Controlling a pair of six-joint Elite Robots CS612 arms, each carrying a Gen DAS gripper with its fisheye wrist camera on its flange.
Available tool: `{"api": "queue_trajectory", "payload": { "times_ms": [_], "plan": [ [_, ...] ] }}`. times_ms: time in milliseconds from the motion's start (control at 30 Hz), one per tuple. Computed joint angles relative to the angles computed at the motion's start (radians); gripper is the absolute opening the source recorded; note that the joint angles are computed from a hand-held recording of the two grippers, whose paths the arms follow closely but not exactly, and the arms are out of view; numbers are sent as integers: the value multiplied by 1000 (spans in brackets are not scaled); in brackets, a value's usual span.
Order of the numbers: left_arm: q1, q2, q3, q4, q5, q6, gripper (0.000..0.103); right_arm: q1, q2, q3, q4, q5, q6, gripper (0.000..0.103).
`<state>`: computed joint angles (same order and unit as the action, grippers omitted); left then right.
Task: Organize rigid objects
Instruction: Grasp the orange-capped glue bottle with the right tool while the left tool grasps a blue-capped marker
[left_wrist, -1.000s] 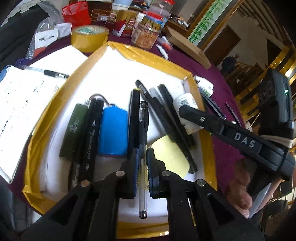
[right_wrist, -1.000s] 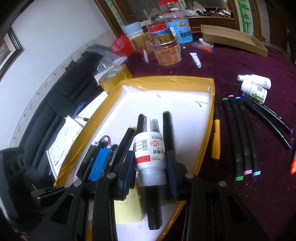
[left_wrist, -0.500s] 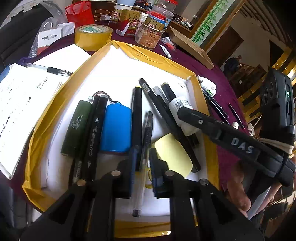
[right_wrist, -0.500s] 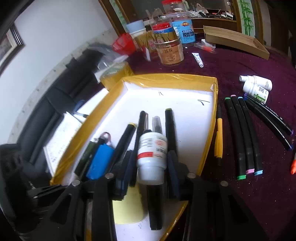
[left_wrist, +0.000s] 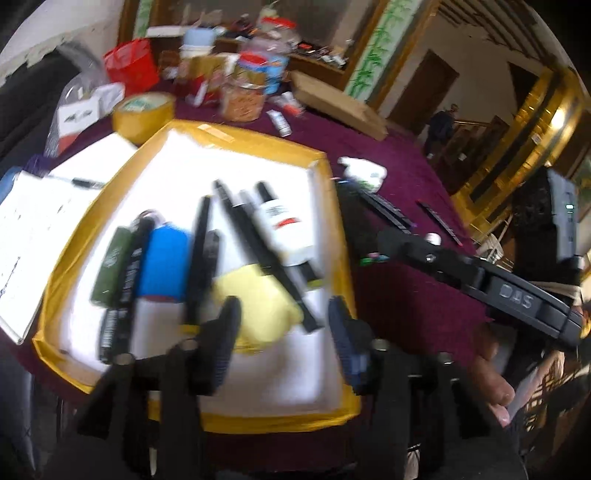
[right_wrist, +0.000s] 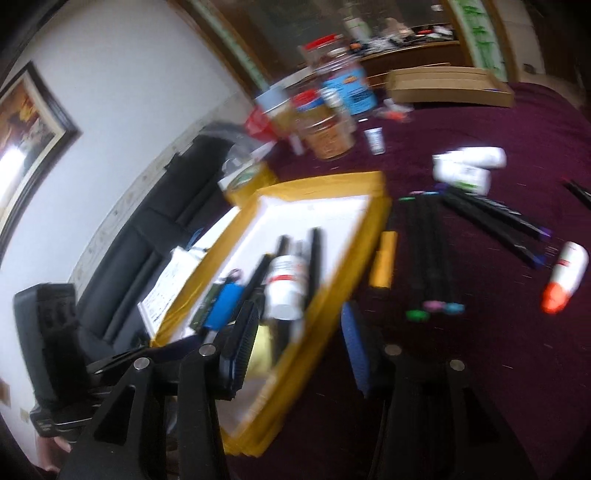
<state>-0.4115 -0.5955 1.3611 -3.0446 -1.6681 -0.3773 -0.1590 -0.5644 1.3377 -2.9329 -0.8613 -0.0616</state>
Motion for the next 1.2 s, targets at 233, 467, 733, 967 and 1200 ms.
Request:
{"api": "queue_trajectory", "payload": {
  "times_ms": [233, 467, 733, 967, 1200],
  "plan": [
    [-37, 18, -56, 18, -37, 25, 51, -51, -19, 29, -27, -164, 142, 42],
    [-57, 41, -112, 68, -46, 42, 51, -91, 24, -35, 58, -270, 279, 42],
    [-64, 44, -126, 93, -19, 31, 51, -60, 78, -162, 137, -417, 293, 42],
    [-68, 60, -161, 139, -10, 31, 51, -50, 108, -199, 149, -460, 245, 24],
    [-74, 109, -272, 241, -26, 12, 51, -87, 110, -185, 131, -283, 275, 24]
  ]
}}
